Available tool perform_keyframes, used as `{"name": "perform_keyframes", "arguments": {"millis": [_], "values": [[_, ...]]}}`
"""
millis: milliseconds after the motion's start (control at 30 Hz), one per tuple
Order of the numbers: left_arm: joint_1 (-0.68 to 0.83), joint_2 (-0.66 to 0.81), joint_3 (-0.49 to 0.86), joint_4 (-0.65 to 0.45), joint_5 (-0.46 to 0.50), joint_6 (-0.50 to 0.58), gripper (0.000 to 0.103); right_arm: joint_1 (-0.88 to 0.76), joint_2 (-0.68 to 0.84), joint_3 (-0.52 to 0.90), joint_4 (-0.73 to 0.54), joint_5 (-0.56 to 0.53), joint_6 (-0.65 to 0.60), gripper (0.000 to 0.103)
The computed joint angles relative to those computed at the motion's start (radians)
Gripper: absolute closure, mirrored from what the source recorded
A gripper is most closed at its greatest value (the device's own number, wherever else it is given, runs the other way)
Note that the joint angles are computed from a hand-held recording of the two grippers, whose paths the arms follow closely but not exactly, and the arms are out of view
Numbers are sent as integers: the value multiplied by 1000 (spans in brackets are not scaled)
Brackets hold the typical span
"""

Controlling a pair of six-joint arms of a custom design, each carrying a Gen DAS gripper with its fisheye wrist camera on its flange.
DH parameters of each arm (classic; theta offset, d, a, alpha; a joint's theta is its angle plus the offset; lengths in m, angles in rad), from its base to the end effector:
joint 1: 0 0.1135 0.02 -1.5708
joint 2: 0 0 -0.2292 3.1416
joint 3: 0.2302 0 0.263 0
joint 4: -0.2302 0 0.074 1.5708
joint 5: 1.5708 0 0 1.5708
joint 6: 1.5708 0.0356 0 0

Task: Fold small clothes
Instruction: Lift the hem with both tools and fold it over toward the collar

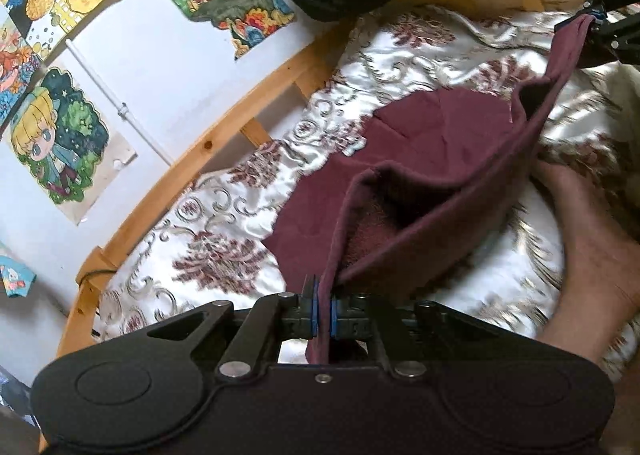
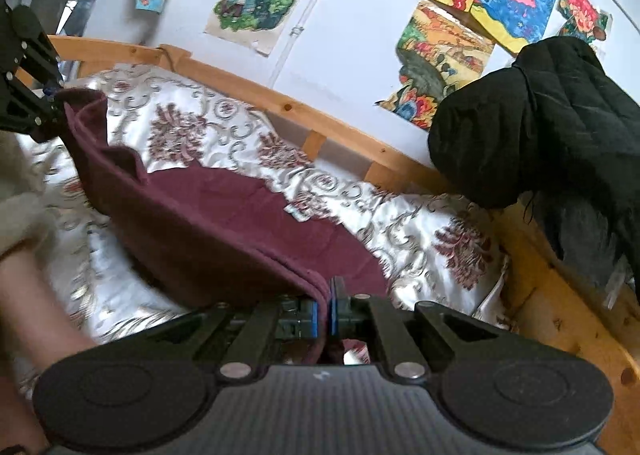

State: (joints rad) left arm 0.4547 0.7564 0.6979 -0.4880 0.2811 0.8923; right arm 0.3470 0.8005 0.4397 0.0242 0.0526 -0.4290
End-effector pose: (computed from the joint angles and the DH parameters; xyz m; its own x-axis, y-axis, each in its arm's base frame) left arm 0.1884 0.0811 0.2595 -0.4558 0.6098 -0.6484 0.2323 0.7847 0.5746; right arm 0.2118 0.0746 0.2076 -0.1606 -0.4998 -0.8511 -0.3956 0.8226 -0.4084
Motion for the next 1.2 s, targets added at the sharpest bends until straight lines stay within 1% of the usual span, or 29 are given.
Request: {"name": "perform_keyframes", "arguments": {"millis": [100, 200, 333, 433, 500, 633, 733, 767, 833, 867, 900, 933, 967, 1000, 1033, 1067, 1100, 1133, 1167, 1200], "values": [[-61, 159, 75, 118, -70, -44, 94, -21, 199, 90, 120, 14, -25, 96], [-105, 371, 203, 201, -116, -104, 94, -41, 428, 215, 246, 32, -59, 96], [-144, 666, 407, 290, -166, -144, 94, -67, 724, 443, 318, 34, -70, 96], [-166, 879, 574, 323, -204, -174, 94, -72, 933, 621, 358, 47, -75, 96], [-178, 1021, 698, 333, -226, -195, 94, -75, 1070, 744, 384, 62, -68, 93], [-188, 1290, 973, 289, -232, -258, 94, -82, 1324, 993, 382, 91, -26, 91], [-197, 1452, 1135, 281, -236, -319, 94, -82, 1463, 1150, 334, 103, -31, 91], [-196, 1492, 1170, 290, -231, -343, 94, -82, 1498, 1191, 321, 108, -30, 91], [-193, 1543, 1190, 335, -217, -407, 94, -80, 1569, 1275, 299, 126, -23, 89], [-189, 1565, 1201, 345, -206, -433, 90, -77, 1592, 1301, 288, 139, -9, 84], [-185, 1585, 1216, 346, -196, -446, 88, -75, 1614, 1328, 271, 154, 8, 73], [-179, 1603, 1228, 344, -182, -460, 83, -75, 1632, 1356, 247, 164, 18, 67], [-172, 1623, 1248, 334, -162, -477, 80, -74, 1644, 1373, 232, 170, 20, 59], [-164, 1636, 1263, 323, -142, -499, 79, -73, 1652, 1377, 235, 178, 17, 53], [-156, 1649, 1285, 304, -123, -529, 73, -71, 1660, 1382, 238, 191, 16, 50], [-149, 1658, 1303, 289, -111, -562, 60, -70, 1660, 1385, 234, 199, 19, 40], [-141, 1662, 1314, 275, -100, -594, 51, -70, 1661, 1384, 235, 209, 27, 25], [-131, 1666, 1329, 259, -83, -636, 33, -70, 1660, 1385, 238, 214, 32, 19], [-123, 1660, 1325, 257, -70, -675, 19, -69, 1653, 1371, 256, 217, 36, 11], [-114, 1648, 1308, 266, -55, -711, 16, -70, 1645, 1354, 275, 216, 36, 8]]}}
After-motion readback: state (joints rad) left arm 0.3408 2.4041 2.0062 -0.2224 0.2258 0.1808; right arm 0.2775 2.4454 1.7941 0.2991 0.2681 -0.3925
